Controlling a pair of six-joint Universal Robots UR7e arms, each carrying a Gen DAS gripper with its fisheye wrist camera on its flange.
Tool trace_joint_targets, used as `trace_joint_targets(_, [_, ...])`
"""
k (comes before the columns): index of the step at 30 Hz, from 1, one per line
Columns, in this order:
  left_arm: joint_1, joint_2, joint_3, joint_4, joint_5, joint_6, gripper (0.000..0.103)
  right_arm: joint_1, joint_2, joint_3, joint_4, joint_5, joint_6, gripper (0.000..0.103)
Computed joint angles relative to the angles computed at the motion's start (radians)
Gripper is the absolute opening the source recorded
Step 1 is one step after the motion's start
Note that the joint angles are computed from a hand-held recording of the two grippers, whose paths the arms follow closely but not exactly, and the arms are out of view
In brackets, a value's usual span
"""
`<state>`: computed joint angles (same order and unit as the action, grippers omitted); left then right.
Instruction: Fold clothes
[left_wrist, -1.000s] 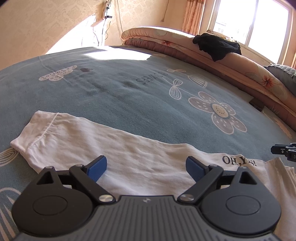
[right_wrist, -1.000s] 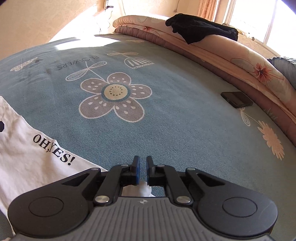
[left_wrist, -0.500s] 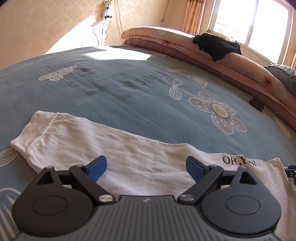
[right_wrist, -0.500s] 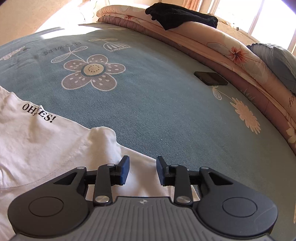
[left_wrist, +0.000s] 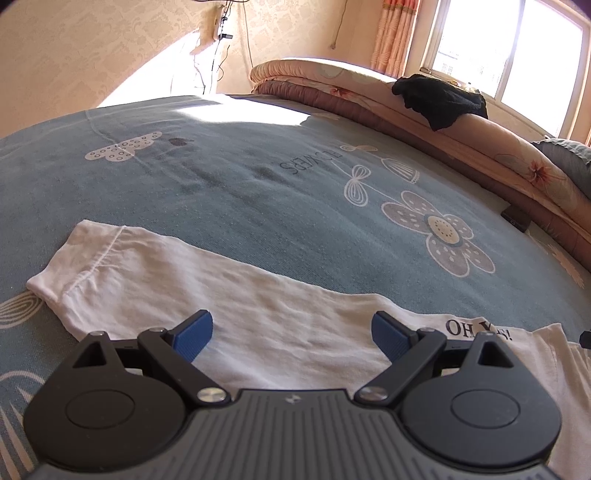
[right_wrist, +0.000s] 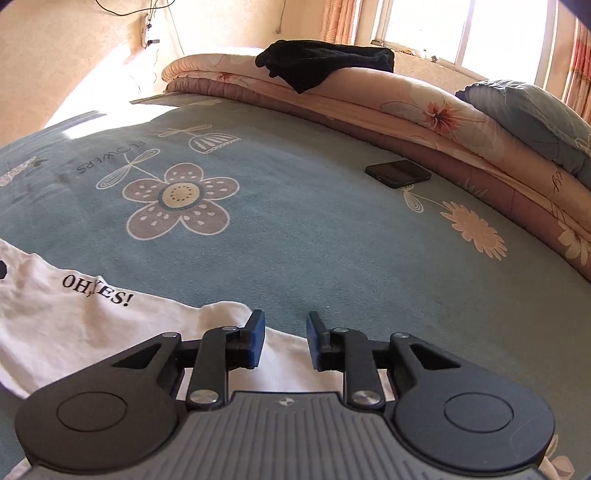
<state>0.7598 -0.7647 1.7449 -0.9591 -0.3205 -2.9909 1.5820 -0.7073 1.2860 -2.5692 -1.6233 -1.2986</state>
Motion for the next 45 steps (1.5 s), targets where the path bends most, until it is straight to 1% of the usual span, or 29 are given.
trace_joint_targets(1, [-0.001, 0.003, -0.006, 0.019, -0.003, -0.018, 0.093, 0.001, -0.015, 0.024, 0.016, 0.0, -0.007, 0.021])
trace_joint_targets(4, [-0.002, 0.007, -0.013, 0.045, -0.005, -0.044, 0.093, 0.006, -0.035, 0.095, -0.001, -0.006, -0.05, 0.021])
trace_joint_targets(6, [-0.001, 0.005, -0.01, 0.04, -0.004, -0.042, 0.093, 0.012, -0.026, 0.125, -0.061, -0.014, -0.063, 0.021])
trace_joint_targets(9, [0.0, 0.002, -0.006, 0.032, -0.002, -0.037, 0.093, 0.021, 0.019, 0.113, -0.124, -0.038, -0.007, 0.021])
trace_joint_targets(10, [0.0, 0.001, -0.005, 0.029, -0.002, -0.035, 0.093, 0.024, 0.037, 0.093, -0.108, -0.06, 0.029, 0.022])
trace_joint_targets(11, [0.0, 0.0, -0.003, 0.026, -0.001, -0.033, 0.093, 0.022, 0.041, 0.079, -0.063, -0.056, 0.052, 0.023])
trace_joint_targets(14, [0.001, -0.002, 0.0, 0.017, 0.0, -0.028, 0.093, 0.001, 0.022, 0.052, 0.127, 0.033, 0.059, 0.023])
trace_joint_targets(15, [0.001, -0.003, 0.002, 0.014, 0.0, -0.026, 0.093, -0.003, 0.015, 0.047, 0.183, 0.054, 0.046, 0.023])
trace_joint_targets(16, [0.002, -0.004, 0.003, 0.011, 0.001, -0.024, 0.093, -0.004, 0.003, 0.051, 0.211, 0.06, 0.021, 0.022])
trace_joint_targets(19, [0.0, -0.005, 0.004, 0.012, -0.001, -0.031, 0.093, -0.007, -0.031, 0.072, 0.213, 0.084, -0.006, 0.022])
trace_joint_targets(20, [0.0, -0.005, 0.004, 0.014, -0.001, -0.035, 0.093, -0.009, -0.041, 0.077, 0.197, 0.095, -0.006, 0.022])
trace_joint_targets(21, [-0.001, -0.004, 0.003, 0.016, -0.001, -0.038, 0.093, -0.012, -0.046, 0.081, 0.156, 0.105, 0.008, 0.022])
trace_joint_targets(23, [0.0, -0.003, 0.001, 0.018, -0.001, -0.037, 0.093, -0.015, -0.036, 0.064, 0.065, 0.093, 0.063, 0.022])
trace_joint_targets(25, [0.001, -0.001, -0.001, 0.017, -0.001, -0.032, 0.093, -0.014, 0.001, 0.0, 0.014, 0.051, 0.149, 0.022])
trace_joint_targets(26, [0.001, 0.0, -0.001, 0.014, -0.001, -0.026, 0.093, -0.015, 0.021, -0.039, 0.018, 0.029, 0.186, 0.022])
trace_joint_targets(28, [0.002, 0.002, -0.004, 0.011, -0.003, -0.018, 0.093, -0.018, 0.061, -0.124, 0.097, -0.01, 0.232, 0.022])
trace_joint_targets(32, [0.004, 0.01, -0.016, 0.026, -0.009, -0.015, 0.093, -0.014, 0.113, -0.143, 0.046, -0.083, 0.182, 0.022])
trace_joint_targets(35, [0.005, 0.012, -0.02, 0.031, -0.012, -0.013, 0.093, -0.01, 0.137, -0.124, -0.07, -0.069, 0.13, 0.023])
trace_joint_targets(36, [0.005, 0.012, -0.021, 0.032, -0.012, -0.012, 0.093, -0.007, 0.149, -0.13, -0.102, -0.074, 0.128, 0.023])
trace_joint_targets(37, [0.005, 0.012, -0.021, 0.033, -0.013, -0.013, 0.093, -0.004, 0.163, -0.149, -0.112, -0.082, 0.147, 0.023])
trace_joint_targets(39, [0.003, 0.01, -0.018, 0.037, -0.011, -0.027, 0.093, 0.004, 0.164, -0.163, -0.118, -0.089, 0.2, 0.023])
trace_joint_targets(40, [0.003, 0.008, -0.016, 0.038, -0.01, -0.033, 0.093, 0.006, 0.155, -0.16, -0.116, -0.082, 0.222, 0.023])
trace_joint_targets(41, [0.002, 0.007, -0.014, 0.038, -0.01, -0.037, 0.093, 0.004, 0.135, -0.147, -0.1, -0.057, 0.241, 0.023])
trace_joint_targets(43, [0.0, 0.007, -0.013, 0.038, -0.011, -0.04, 0.093, 0.002, 0.089, -0.119, -0.032, -0.021, 0.27, 0.024])
trace_joint_targets(44, [-0.001, 0.008, -0.014, 0.042, -0.012, -0.042, 0.093, 0.004, 0.074, -0.107, -0.001, -0.028, 0.269, 0.024])
trace_joint_targets(45, [-0.001, 0.01, -0.016, 0.048, -0.013, -0.045, 0.093, 0.009, 0.062, -0.097, 0.031, -0.052, 0.268, 0.024])
